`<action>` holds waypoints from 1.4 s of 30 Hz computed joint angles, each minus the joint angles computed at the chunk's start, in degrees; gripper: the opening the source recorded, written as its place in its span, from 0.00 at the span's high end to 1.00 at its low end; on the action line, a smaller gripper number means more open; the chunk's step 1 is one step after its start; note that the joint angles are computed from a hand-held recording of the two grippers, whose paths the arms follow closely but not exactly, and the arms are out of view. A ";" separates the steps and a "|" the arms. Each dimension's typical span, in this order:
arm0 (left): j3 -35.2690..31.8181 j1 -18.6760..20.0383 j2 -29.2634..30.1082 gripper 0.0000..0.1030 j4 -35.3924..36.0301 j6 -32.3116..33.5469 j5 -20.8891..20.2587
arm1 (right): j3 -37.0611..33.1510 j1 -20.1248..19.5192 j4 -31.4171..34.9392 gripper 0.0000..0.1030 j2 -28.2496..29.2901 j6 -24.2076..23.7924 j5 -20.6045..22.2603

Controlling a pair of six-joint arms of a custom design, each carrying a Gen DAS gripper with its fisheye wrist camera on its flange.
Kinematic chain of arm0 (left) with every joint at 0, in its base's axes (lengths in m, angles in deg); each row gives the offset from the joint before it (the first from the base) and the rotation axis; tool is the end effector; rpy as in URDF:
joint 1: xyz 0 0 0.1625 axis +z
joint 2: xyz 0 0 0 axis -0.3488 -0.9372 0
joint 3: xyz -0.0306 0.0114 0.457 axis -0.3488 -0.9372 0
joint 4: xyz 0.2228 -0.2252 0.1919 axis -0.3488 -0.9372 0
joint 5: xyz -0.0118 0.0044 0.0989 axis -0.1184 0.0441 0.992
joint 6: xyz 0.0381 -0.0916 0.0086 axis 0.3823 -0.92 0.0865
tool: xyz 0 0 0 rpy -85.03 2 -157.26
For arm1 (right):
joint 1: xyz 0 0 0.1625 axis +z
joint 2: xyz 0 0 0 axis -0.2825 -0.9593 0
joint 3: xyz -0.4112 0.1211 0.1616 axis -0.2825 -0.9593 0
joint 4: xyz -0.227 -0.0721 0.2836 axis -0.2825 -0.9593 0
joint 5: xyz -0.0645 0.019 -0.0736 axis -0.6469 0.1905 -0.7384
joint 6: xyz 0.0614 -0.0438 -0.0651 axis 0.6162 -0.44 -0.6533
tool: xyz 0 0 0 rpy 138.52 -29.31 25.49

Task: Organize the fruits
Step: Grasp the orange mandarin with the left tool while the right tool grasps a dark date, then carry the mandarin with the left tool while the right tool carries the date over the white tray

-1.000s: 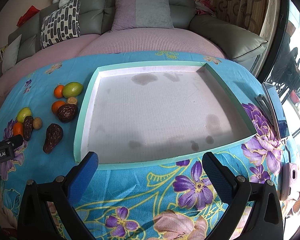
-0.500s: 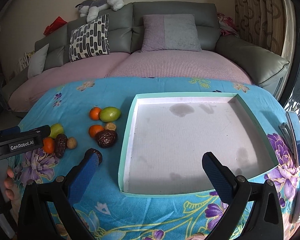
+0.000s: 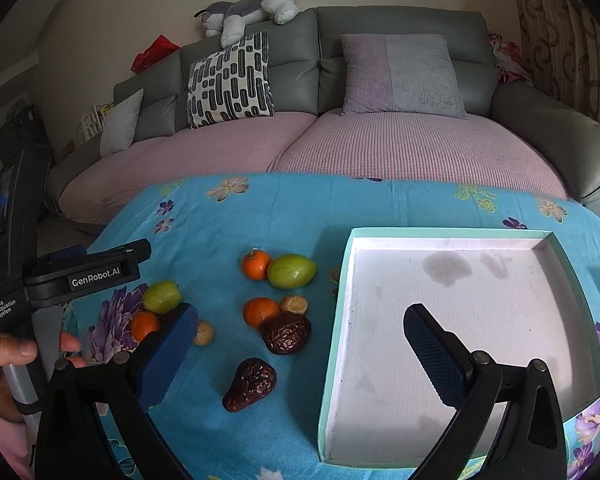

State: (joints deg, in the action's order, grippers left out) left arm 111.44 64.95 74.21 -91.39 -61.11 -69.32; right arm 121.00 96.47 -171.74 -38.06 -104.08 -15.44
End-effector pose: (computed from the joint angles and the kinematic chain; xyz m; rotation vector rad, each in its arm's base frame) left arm -0.4173 -0.7231 -0.0266 -0.2218 2.1568 -0.9790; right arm 0.0113 -0.6966 0.3837 0.9165 -2.4719 0.8413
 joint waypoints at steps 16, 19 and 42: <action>11.30 2.22 -3.56 0.20 -12.81 -7.02 -15.23 | -0.45 0.96 6.81 0.34 3.48 0.19 -11.70; 12.43 2.12 -3.97 0.27 -14.73 -7.32 -15.56 | -0.26 0.75 6.57 0.38 3.75 0.35 -12.21; 21.01 -0.66 -7.78 0.61 -29.76 -4.79 -11.18 | 1.22 0.58 6.51 0.72 1.92 0.28 -7.78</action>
